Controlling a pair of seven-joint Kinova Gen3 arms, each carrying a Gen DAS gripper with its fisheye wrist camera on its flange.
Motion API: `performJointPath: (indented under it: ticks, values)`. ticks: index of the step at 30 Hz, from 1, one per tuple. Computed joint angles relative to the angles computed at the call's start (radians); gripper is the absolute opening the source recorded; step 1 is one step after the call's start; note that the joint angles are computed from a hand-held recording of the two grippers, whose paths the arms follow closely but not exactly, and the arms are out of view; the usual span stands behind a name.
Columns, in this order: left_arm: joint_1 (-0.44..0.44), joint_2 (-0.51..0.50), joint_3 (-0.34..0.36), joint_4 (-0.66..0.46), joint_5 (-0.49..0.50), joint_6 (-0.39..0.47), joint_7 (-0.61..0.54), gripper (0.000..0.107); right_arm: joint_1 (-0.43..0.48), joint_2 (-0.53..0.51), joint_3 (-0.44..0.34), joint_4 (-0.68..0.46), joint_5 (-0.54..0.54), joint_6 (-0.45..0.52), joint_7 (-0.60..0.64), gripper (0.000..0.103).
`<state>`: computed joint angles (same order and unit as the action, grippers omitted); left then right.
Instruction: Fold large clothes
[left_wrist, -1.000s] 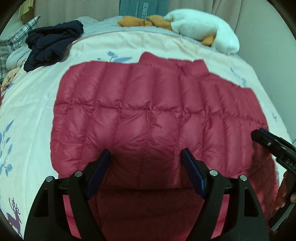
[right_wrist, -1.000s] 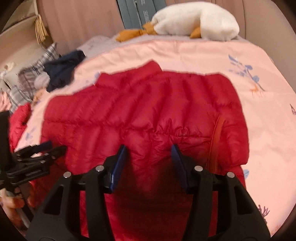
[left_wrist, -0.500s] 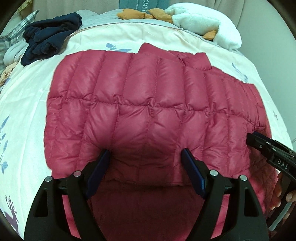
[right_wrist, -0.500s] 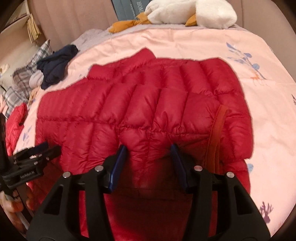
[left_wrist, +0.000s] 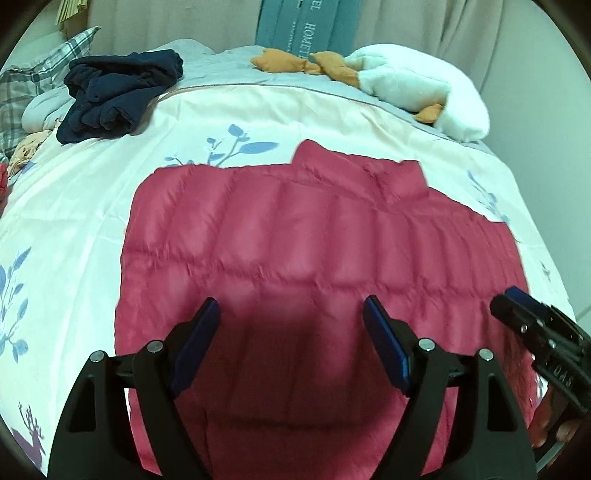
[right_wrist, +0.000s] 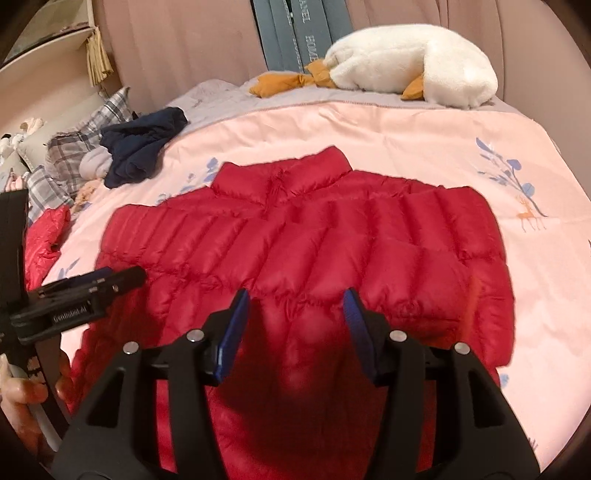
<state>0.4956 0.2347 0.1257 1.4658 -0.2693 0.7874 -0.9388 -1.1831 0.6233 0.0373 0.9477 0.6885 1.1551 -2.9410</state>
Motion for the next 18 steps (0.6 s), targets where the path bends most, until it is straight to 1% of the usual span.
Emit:
performJointPath:
  ticks: [2, 4, 6, 11, 13, 15, 16, 18]
  values:
    - [-0.001, 0.034, -0.004, -0.038, -0.001, 0.037, -0.001, 0.08, 0.036, 0.022, -0.018, -0.027, -0.045, 0.01, 0.03, 0.054]
    - [-0.006, 0.072, 0.0, -0.075, 0.016, 0.076, -0.03, 0.08, 0.051, 0.036, -0.021, -0.037, -0.075, 0.012, 0.043, 0.054]
    - [0.001, 0.084, -0.005, -0.078, 0.018, 0.08, -0.042, 0.082, 0.06, 0.044, -0.02, -0.042, -0.1, 0.01, 0.052, 0.054]
    - [-0.02, 0.094, -0.006, -0.091, 0.076, 0.097, -0.081, 0.082, 0.079, 0.034, -0.02, -0.034, -0.146, -0.011, 0.064, 0.056]
    - [-0.015, 0.079, -0.012, -0.092, 0.079, 0.111, -0.07, 0.082, 0.069, 0.006, -0.011, -0.001, -0.146, -0.036, 0.026, 0.056]
    - [-0.031, 0.036, -0.003, -0.052, 0.11, 0.082, -0.079, 0.082, 0.038, -0.046, -0.005, 0.07, -0.107, -0.079, -0.036, 0.061]
    - [-0.037, 0.01, 0.002, -0.024, 0.12, 0.063, -0.086, 0.082, 0.03, -0.058, -0.01, 0.084, -0.086, -0.079, -0.049, 0.064]
    - [-0.038, -0.046, 0.01, 0.034, 0.124, 0.038, -0.088, 0.082, -0.02, -0.082, -0.006, 0.103, -0.036, -0.034, -0.064, 0.065]
